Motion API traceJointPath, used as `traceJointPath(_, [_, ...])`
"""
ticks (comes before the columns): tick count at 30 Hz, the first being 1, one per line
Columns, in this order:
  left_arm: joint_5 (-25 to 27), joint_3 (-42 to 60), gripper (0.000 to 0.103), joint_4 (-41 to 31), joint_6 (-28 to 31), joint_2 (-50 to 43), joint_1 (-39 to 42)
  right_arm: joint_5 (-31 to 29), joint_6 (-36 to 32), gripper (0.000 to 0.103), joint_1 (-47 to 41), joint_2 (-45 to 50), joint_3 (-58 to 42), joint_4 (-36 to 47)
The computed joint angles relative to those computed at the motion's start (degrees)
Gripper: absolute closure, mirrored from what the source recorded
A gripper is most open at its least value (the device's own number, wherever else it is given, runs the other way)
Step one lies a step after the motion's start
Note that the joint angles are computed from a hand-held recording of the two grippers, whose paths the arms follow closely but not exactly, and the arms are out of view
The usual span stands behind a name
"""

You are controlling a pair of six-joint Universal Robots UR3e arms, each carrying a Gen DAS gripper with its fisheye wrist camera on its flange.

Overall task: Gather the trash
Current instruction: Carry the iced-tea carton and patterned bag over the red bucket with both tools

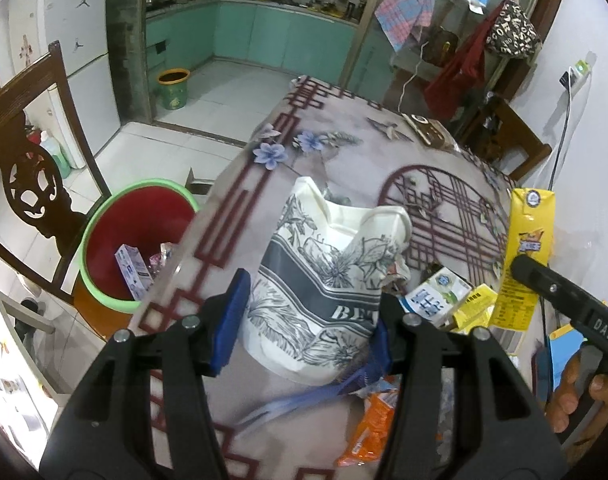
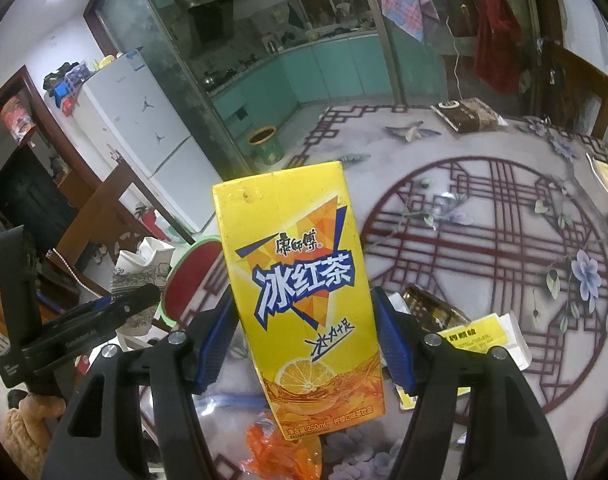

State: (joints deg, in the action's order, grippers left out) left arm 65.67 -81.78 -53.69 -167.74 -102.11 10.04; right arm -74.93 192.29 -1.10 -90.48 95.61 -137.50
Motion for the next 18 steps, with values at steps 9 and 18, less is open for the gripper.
traceJointPath(9, [-3.2,3.98,0.051,-3.06,4.06,-2.66,5.93,-5.08,4.57,0.04,6.96,9.17,-11.55,0.57])
traceJointPath(18, [-6.06,14.45,0.051,-8.98,9.36,-9.27,12.38,-10.83,9.25,0.04,14.75,23.07,-30.99,5.64])
